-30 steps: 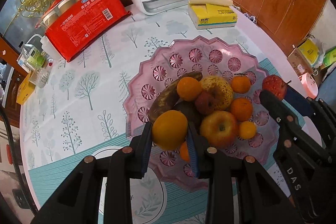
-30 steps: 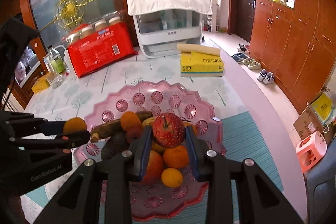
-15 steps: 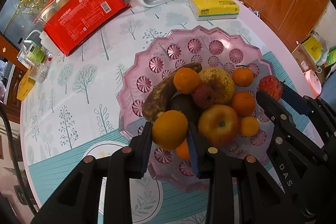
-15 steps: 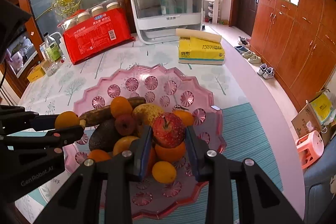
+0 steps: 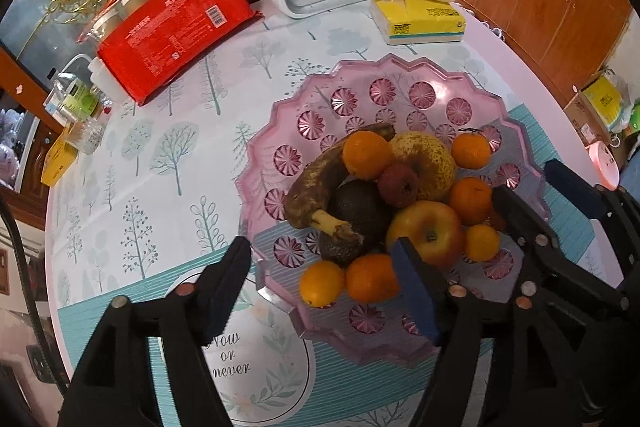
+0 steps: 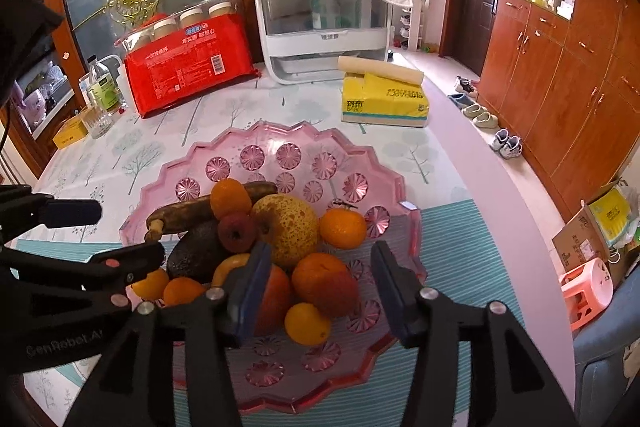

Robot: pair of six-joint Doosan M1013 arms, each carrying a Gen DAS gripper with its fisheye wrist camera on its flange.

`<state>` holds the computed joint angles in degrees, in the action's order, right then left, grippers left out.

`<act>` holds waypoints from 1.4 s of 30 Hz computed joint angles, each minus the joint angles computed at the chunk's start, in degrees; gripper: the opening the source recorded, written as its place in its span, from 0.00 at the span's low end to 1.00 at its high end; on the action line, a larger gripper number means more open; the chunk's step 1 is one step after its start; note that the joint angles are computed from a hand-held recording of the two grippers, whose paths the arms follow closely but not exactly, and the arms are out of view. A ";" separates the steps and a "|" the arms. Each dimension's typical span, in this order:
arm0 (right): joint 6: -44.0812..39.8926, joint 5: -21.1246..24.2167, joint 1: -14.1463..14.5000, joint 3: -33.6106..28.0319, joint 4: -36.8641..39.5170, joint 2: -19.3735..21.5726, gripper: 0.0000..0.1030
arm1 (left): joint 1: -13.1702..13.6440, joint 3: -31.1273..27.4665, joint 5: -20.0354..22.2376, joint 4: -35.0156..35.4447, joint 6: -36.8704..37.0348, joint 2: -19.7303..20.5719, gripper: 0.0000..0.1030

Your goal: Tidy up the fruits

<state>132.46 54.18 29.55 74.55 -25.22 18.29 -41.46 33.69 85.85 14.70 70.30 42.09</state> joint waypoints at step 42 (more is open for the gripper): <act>-1.11 1.14 3.81 -0.24 -0.77 -1.05 0.55 | 1.07 20.15 -9.62 2.84 -17.56 -12.91 0.81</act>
